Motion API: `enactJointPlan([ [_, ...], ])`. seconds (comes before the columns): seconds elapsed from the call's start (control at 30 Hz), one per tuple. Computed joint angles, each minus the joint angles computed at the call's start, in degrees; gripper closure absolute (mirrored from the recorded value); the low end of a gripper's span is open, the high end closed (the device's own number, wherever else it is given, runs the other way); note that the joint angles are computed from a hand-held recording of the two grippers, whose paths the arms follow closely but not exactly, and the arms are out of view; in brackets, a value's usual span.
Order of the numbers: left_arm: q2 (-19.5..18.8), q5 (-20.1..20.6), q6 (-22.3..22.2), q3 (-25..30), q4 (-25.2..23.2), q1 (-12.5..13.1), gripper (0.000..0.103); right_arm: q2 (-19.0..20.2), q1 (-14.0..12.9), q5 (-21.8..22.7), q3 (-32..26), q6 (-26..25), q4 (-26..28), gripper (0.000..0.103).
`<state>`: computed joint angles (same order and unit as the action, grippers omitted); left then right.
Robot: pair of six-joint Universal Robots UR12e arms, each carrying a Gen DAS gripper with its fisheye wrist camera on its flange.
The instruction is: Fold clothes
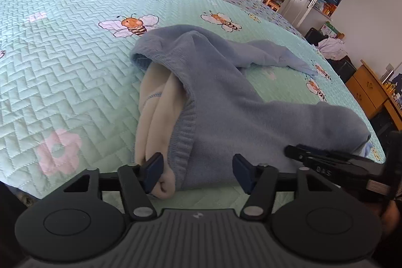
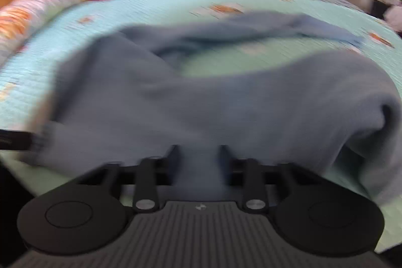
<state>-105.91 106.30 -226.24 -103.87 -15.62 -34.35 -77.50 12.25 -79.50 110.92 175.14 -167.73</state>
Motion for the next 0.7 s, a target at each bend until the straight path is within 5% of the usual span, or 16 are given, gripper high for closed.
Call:
enactJointPlan([
  [0.07, 0.20, -0.36, -0.16, -0.39, 0.40, 0.16, 0.043, -0.41, -2.15, 2.07, 1.13, 5.12, -1.87, 0.102],
  [0.17, -0.01, -0.41, 0.17, -0.08, 2.05, 0.01, 0.044, -1.12, -3.66, 2.15, 2.34, 7.70, -2.44, 0.103],
  [0.33, -1.09, 0.61, 7.27, 1.82, 11.08, -1.12, 0.040, -0.99, -2.98, 0.64, 4.86, 5.66, -8.78, 0.103],
  [0.47, -4.32, 2.36, 12.32, 6.43, 6.09, -1.50, 0.034, 0.39, -1.76, -2.38, 5.64, 3.03, -14.32, 0.101],
  [0.6, -7.87, 0.32, 7.96, 9.35, -6.25, -0.36, 0.035, 0.87, -2.31, -1.21, 6.05, 3.21, -16.60, 0.101],
  [0.7, -8.97, 5.34, 16.20, 8.21, -0.68, -2.38, 0.022, 0.81, -4.04, 3.34, 6.44, 6.03, -16.83, 0.101],
])
